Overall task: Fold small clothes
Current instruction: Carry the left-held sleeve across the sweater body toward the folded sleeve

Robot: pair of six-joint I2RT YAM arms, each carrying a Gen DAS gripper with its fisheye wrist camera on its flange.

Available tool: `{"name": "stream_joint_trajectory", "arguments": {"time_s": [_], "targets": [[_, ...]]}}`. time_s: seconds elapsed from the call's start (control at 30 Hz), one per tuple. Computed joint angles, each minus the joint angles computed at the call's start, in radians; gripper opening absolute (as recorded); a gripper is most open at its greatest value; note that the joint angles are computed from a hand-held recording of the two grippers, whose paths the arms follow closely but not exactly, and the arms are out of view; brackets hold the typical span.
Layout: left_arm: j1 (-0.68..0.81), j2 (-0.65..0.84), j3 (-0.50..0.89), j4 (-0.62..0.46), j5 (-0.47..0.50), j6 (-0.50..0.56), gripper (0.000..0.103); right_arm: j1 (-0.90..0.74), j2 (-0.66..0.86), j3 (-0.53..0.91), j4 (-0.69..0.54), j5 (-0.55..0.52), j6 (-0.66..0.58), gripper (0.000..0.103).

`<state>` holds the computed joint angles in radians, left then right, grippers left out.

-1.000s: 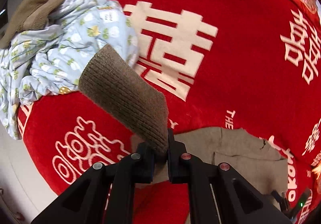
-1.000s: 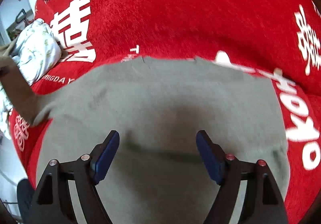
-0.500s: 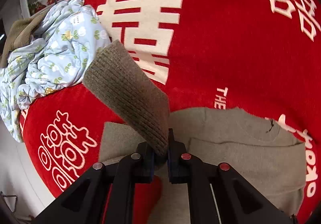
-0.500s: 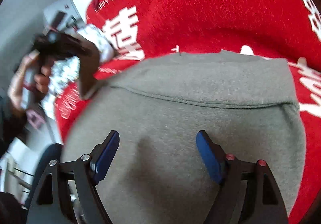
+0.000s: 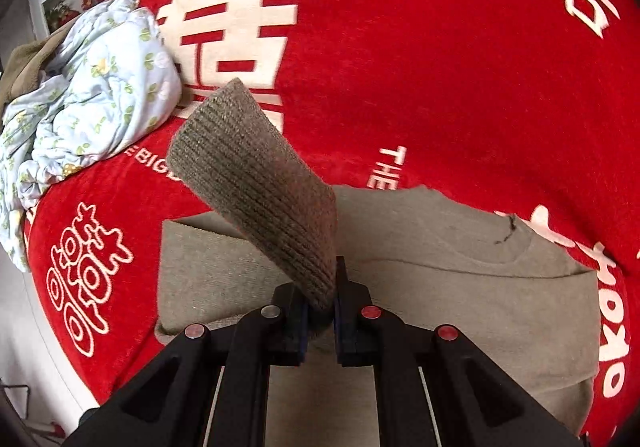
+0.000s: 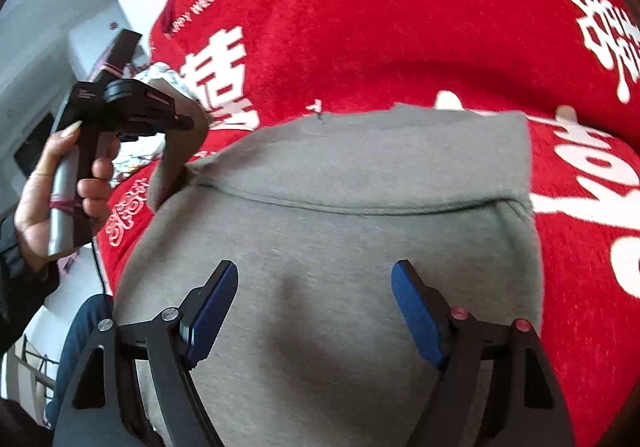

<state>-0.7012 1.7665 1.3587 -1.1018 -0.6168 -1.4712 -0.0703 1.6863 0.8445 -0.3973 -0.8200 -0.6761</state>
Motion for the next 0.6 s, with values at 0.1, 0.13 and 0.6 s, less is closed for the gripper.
{"name": "stream_joint_trajectory", "arguments": {"time_s": [0.1, 0.13, 0.6], "targets": [[-0.009, 0.068, 0.074, -0.002, 0.012, 0.001, 0.01, -0.003, 0.023, 0.026, -0.012, 0.006, 0.026, 0.082], [-0.012, 0.088, 0.097, -0.002, 0.014, 0.002, 0.01, -0.004, 0.023, 0.027, -0.01, 0.01, 0.031, 0.082], [-0.057, 0.358, 0.465, -0.109, -0.006, 0.071, 0.01, -0.005, 0.049, 0.028, 0.011, 0.006, 0.038, 0.082]]}}
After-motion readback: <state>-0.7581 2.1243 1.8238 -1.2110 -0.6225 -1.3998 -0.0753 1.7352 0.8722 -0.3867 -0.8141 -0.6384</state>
